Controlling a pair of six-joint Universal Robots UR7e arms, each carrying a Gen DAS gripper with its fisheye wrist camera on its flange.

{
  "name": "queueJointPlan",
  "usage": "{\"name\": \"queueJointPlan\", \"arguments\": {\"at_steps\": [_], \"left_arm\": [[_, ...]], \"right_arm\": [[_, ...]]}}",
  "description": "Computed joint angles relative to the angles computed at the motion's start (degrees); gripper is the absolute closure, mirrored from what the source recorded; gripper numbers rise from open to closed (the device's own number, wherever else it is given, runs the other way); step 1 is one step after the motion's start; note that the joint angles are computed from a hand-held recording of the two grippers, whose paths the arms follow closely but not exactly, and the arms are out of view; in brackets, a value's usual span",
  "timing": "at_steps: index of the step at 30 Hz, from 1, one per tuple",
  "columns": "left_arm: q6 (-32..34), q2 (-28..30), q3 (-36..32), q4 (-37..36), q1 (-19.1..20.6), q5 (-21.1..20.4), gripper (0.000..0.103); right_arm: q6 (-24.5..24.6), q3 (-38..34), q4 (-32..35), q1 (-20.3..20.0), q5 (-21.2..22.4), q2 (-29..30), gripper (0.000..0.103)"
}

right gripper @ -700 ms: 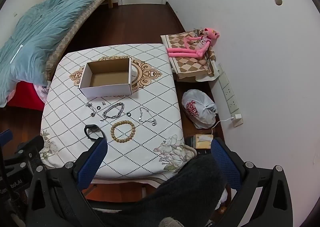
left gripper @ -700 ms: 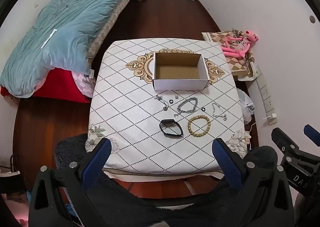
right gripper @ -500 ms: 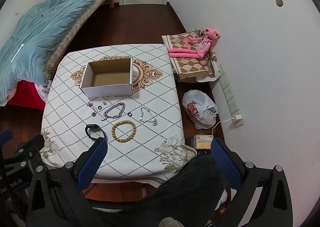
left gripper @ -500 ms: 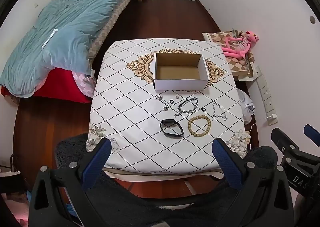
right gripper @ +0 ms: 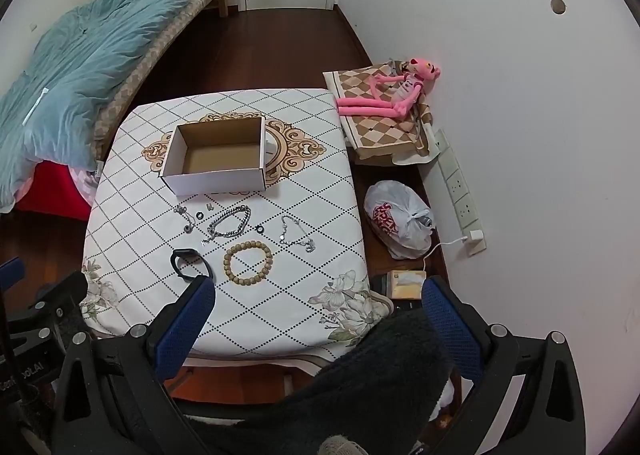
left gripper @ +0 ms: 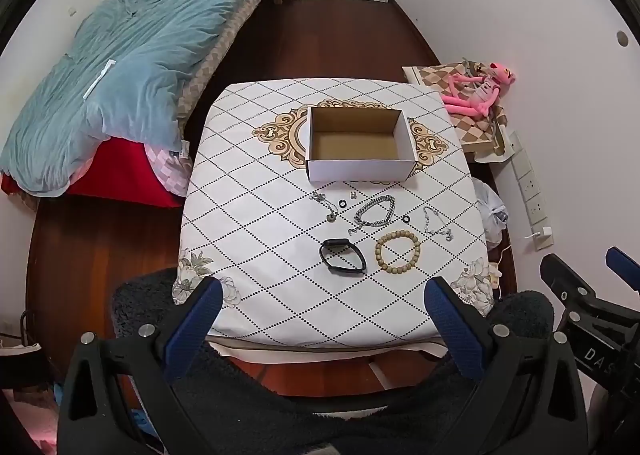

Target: Organize jewelry

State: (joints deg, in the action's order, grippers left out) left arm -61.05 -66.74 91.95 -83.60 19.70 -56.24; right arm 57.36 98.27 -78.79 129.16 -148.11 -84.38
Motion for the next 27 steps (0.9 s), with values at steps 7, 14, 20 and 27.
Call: {"name": "queueJointPlan", "arguments": {"at_steps": [7,14,20,27], "left_arm": [[-0.3,-0.2,0.8,-0.6,-0.2,0.5,0.0],[-0.4,-0.3,0.6,-0.4,-0.3,0.9,0.0],[-0.4,-0.4,0.6,-0.3,-0.4,1.0,0.0],[-0.3,-0.4,0.5,-0.3,-0.3,1.1,0.0]], "right_arm": [[-0.3,-0.2,0.0,0.1,0.0,-0.1,0.0],[-0.1,-0.5,0.4,0.3,-0.3,0.1,0.0],[-0.2,-0.6,0.4,0.3,-0.3,0.1,0.0],[0.0,-0.7,0.6,0.4,-0.4,0.1,0.0]]}}
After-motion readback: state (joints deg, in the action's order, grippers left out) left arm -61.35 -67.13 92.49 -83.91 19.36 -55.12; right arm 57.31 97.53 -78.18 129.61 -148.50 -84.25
